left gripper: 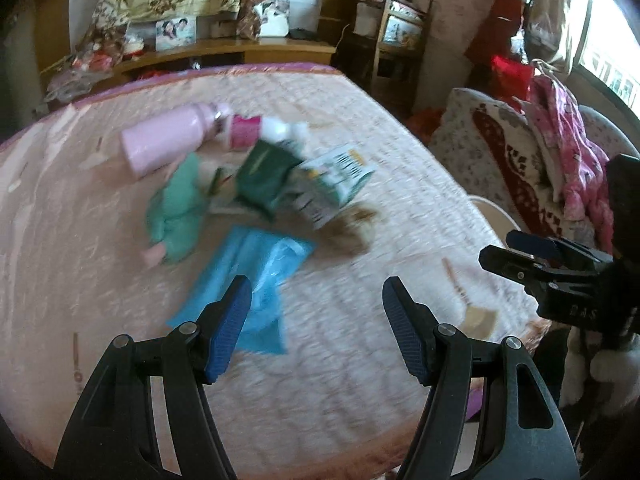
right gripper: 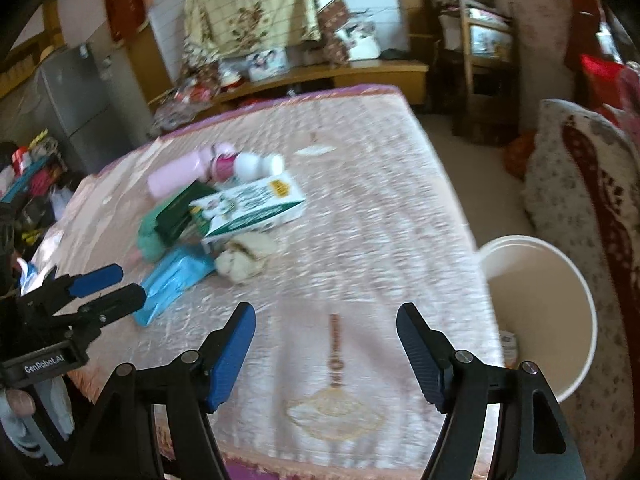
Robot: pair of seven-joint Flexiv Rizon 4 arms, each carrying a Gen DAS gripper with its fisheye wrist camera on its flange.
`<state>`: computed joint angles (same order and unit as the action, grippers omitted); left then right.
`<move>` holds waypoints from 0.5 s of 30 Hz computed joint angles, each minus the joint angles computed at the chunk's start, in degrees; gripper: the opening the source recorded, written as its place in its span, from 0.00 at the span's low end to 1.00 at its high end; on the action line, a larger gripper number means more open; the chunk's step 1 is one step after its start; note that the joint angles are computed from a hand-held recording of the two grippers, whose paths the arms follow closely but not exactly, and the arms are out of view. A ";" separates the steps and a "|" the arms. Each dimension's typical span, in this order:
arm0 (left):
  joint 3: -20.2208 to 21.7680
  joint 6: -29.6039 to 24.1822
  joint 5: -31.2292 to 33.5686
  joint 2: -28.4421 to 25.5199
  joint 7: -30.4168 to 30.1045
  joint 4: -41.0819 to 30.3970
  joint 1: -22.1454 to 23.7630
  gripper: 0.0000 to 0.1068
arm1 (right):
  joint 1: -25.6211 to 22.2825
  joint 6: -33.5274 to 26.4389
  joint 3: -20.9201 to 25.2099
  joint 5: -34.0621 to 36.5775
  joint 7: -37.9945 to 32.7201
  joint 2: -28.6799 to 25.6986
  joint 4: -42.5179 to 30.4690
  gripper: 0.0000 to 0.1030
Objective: Collect trash
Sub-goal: 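Move both open grippers back over the remaining trash on the bed, then grasp the beige glove with the right gripper while the left grasps the blue wet-wipe packet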
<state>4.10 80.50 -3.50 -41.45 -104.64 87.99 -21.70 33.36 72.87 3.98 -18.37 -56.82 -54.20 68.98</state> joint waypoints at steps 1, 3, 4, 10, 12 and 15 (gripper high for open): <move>-0.50 0.16 -0.22 0.10 0.24 0.59 0.64 0.63 | -0.23 -1.01 1.04 0.07 -0.87 -1.05 -1.64 0.69; -1.78 1.15 -0.76 0.24 1.18 2.03 2.24 0.63 | -0.43 -3.21 2.78 0.57 -2.64 -3.25 -5.26 0.69; -2.09 1.47 -0.97 0.12 1.66 2.24 2.71 0.63 | -0.27 -3.89 3.22 0.95 -3.23 -4.10 -6.63 0.69; -4.38 3.20 -2.63 -1.67 5.35 1.95 5.30 0.63 | 0.01 -10.40 6.78 4.57 -9.44 -11.18 -19.47 0.74; -4.15 2.84 -3.16 -2.63 6.35 0.94 5.42 0.63 | 0.54 -12.90 6.85 5.76 -11.08 -13.55 -24.30 0.74; -4.50 0.68 -4.30 -4.10 7.55 -0.96 5.95 0.63 | 1.41 -17.21 6.98 7.53 -13.38 -17.56 -32.64 0.74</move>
